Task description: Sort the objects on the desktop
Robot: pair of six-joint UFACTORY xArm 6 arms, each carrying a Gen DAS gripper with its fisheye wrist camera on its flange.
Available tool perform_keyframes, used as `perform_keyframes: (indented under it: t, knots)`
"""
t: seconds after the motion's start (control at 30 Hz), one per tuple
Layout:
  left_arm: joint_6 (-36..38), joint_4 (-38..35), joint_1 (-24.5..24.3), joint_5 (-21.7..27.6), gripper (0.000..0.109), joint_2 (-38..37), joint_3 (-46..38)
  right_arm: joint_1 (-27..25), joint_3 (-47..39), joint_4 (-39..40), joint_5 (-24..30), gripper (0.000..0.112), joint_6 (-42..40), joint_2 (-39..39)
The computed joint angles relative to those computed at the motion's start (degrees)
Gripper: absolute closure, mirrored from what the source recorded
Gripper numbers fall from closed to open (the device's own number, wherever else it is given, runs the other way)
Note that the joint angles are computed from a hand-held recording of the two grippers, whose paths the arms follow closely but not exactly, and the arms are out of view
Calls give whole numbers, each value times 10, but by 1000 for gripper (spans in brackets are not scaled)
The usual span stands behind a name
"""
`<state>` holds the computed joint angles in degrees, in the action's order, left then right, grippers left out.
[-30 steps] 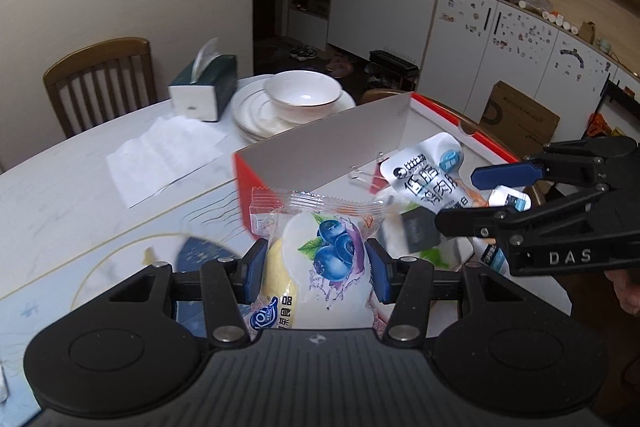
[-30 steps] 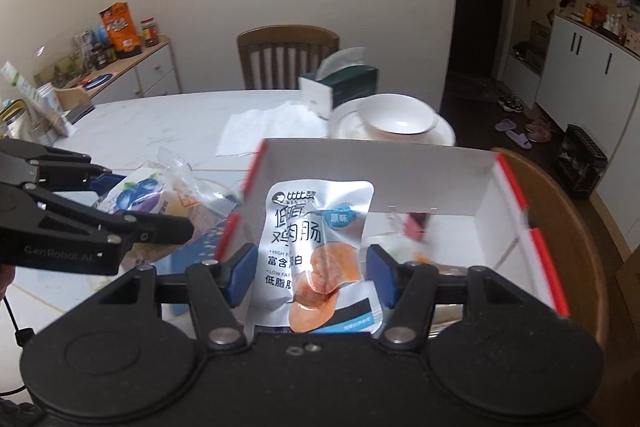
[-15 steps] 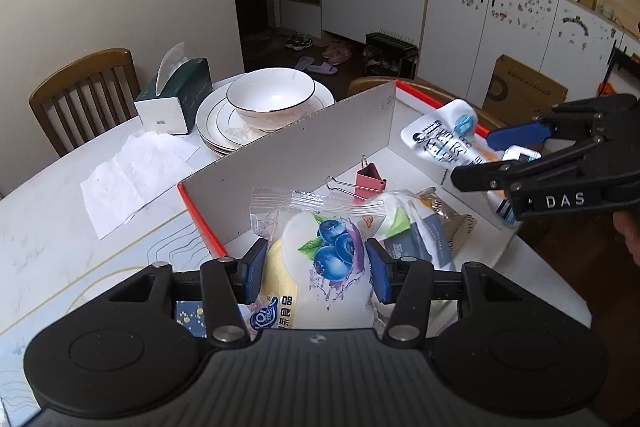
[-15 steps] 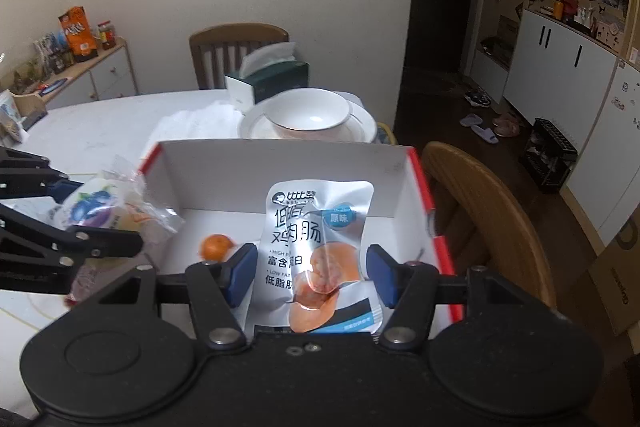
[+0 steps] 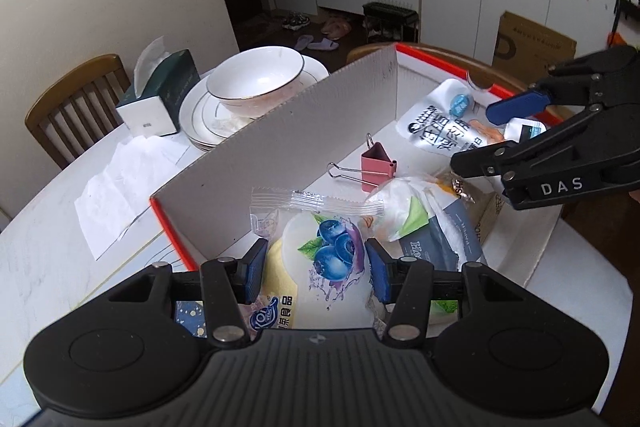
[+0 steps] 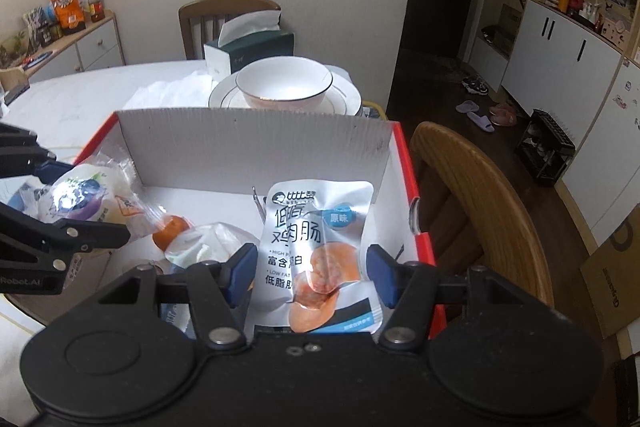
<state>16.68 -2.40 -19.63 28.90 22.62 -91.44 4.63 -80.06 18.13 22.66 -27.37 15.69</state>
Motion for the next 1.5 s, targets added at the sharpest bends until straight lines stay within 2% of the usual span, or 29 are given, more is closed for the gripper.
perform_keyframes:
  t: [0.33,0.93,1.0,1.13,1.5]
  knots:
    - [6,12,-7,24,58,21,-19,7,-7,7,18,53,-23,14]
    - [27,-19,-5,86,57,40,-50,2,3,-12,22,50,-2,9]
    - [25,-20,-5,81,55,36,-45,1,6,-13,20,51,-1,6]
    - [17,-36,-2,74,43,27,-35,0,13,-14,16,50,0,-3]
    - [48,-95,2,22,36,-22,26,0,37,19,25,42,-19,-36]
